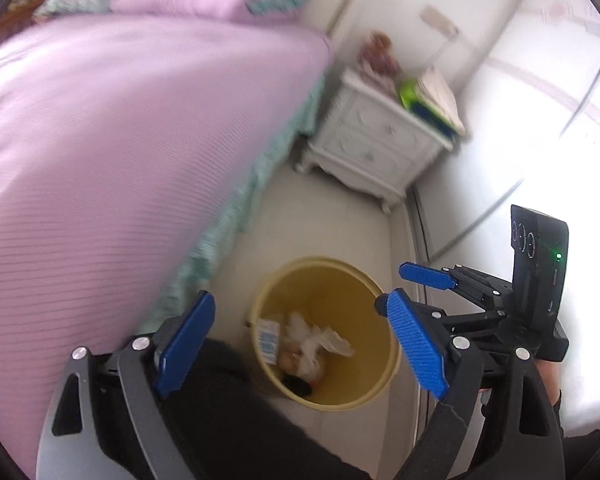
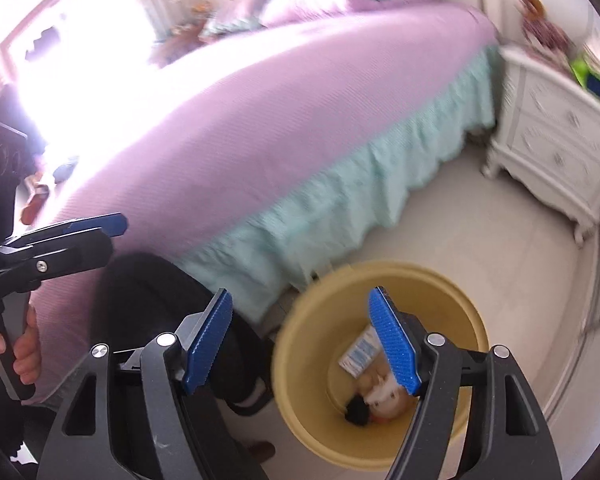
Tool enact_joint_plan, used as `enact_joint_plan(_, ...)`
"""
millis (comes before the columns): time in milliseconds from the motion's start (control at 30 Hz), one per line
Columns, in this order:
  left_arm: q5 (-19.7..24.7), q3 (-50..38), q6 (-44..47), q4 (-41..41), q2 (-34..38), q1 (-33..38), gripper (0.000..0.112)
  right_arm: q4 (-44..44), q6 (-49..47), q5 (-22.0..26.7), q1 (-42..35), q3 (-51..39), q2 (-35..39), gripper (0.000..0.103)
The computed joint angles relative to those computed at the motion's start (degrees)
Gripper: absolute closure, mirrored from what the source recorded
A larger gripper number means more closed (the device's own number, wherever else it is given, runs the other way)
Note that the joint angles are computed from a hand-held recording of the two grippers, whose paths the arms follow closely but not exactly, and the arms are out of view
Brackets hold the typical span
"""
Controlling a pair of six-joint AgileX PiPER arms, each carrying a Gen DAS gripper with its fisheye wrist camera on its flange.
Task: Collect trash
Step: 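Lift both open tools away and move them back over the bed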
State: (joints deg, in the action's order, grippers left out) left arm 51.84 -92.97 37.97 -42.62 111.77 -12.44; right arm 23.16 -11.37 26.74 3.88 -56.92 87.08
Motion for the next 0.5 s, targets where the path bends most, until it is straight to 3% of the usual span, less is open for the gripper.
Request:
enact_joint_plan(233,-6.58,11.04,2.5,-0.53,-13.63,10.51,0.013,1.93,-3.3,0.19,8.79,-11.88,2.92,0.022)
enact_joint_plan(400,-8.7,13.33,-0.9,1.63,-18.32,19.01,0.013,6.37,-9.12,1.15,16.18,-25.94,11.68,0.008)
enact_joint_plan(500,-10.18,13.84,-2.38,3.69,-20.02,24.42,0.013,8.21,-11.46,3.55,19.64,-35.73,17.78,0.008)
